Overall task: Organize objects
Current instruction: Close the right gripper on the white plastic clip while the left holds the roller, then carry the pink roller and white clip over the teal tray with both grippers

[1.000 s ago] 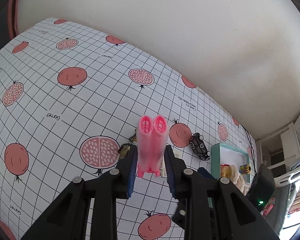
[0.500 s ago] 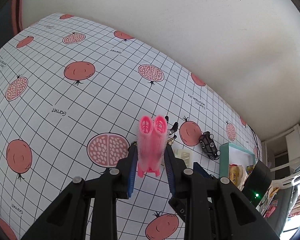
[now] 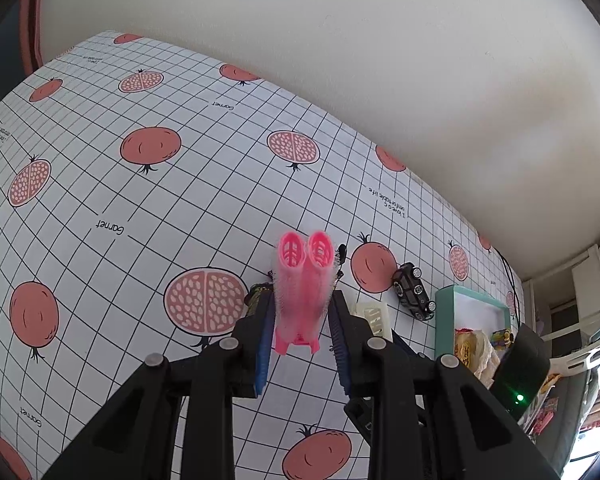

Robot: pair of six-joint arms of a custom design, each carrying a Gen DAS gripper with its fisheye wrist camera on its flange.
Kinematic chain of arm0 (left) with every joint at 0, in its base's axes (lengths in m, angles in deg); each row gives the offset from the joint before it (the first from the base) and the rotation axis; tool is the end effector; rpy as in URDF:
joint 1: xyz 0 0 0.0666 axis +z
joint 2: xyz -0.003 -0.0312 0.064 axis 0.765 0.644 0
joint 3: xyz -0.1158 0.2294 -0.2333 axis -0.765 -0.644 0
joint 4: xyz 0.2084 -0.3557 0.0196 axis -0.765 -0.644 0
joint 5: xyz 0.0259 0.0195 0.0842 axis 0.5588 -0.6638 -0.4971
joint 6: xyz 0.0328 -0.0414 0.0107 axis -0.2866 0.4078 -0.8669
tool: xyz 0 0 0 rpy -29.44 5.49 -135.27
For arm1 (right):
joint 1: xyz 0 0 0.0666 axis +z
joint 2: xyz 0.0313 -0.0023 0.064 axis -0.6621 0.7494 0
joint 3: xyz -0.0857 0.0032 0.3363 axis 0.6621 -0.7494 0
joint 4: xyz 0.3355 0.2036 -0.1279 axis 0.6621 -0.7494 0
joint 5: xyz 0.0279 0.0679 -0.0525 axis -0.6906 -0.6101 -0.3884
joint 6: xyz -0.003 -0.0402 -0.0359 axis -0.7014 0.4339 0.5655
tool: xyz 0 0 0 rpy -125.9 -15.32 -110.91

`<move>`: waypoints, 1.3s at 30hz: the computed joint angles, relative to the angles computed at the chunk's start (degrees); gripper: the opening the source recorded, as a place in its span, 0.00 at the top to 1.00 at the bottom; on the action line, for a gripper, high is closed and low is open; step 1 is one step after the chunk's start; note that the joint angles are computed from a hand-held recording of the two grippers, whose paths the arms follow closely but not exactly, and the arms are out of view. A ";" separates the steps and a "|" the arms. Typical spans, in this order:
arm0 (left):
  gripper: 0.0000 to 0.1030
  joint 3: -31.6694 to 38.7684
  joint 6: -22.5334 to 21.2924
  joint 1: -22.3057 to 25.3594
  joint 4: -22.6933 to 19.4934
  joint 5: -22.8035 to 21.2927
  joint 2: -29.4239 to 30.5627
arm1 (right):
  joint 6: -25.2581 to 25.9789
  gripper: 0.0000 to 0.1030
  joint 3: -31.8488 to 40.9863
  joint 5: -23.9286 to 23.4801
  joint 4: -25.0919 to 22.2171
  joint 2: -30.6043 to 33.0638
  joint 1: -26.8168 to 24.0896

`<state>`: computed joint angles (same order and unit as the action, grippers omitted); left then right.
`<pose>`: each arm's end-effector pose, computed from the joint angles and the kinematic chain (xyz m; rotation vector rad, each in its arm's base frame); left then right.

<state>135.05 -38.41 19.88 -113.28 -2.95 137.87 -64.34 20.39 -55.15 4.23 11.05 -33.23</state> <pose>0.4492 -0.2599 0.3802 -0.3416 2.6009 -0.4804 0.4869 0.0719 0.3208 0.1834 2.5152 0.2497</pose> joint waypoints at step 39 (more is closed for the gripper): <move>0.73 23.64 -6.03 -14.34 -0.70 -0.37 13.88 | 8.61 0.54 -4.28 -4.75 -4.78 -16.97 -24.03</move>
